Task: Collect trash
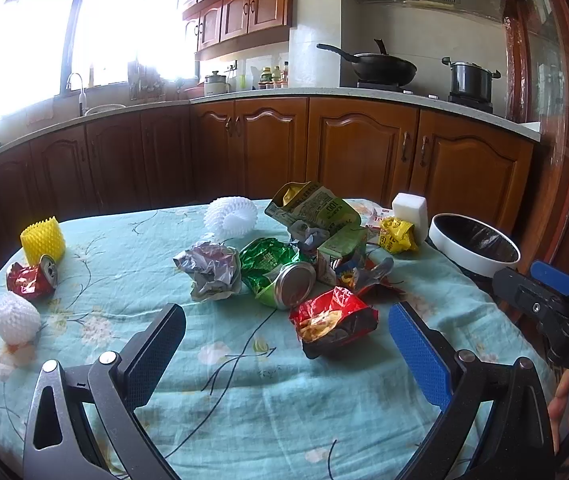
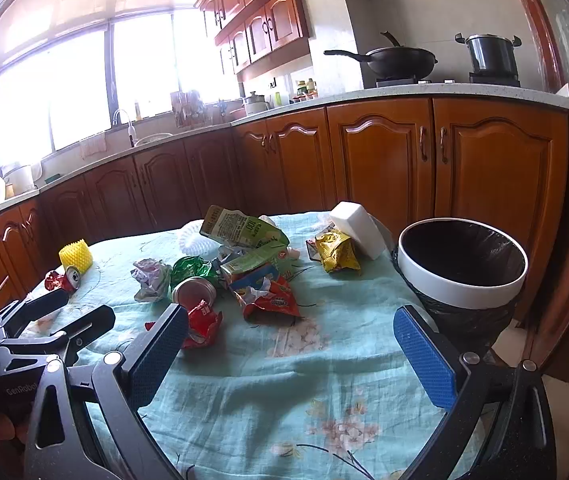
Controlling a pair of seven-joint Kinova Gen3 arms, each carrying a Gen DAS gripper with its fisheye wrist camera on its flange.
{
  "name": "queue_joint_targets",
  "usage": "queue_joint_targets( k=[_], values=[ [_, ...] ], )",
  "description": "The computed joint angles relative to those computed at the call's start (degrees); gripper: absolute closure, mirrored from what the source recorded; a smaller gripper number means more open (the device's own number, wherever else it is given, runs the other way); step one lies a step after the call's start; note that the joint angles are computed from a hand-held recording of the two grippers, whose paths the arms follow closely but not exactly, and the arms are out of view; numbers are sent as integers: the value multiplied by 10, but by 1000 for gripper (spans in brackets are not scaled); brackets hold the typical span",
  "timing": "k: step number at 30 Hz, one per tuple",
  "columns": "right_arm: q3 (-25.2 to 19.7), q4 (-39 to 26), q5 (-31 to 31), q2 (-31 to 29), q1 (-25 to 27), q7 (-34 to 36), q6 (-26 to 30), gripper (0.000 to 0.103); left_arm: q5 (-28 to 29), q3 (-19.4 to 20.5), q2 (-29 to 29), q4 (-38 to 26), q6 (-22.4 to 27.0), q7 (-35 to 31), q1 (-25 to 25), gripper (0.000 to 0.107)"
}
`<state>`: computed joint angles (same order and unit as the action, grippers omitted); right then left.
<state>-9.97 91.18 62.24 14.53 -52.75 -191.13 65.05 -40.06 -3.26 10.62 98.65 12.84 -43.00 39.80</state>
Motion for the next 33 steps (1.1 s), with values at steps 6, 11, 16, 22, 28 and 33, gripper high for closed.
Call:
queue_joint_targets(
  k=[6,11,16,22,28,33],
  values=[
    [0,1,0,-1,2,1,-3,0,11,6,0,-1,1,-9,-7,6],
    [0,1,-1,-1,2,1,-6,0,15,6,0,-1,0,-13,-7,6],
    [1,0,-2,0,3,2,-6,0,29,14,2,-4,3,-27,-16,6],
    [2,5,-6,-3,9,-2,-19,0,55,23,6,-8,5,-54,-27,6],
    [4,13,-13,-5,21,-2,-41,0,107,43,14,-16,11,-104,-50,6],
    [5,19,-17,-7,28,-2,-58,0,146,53,22,-26,21,-143,-62,8]
  ],
)
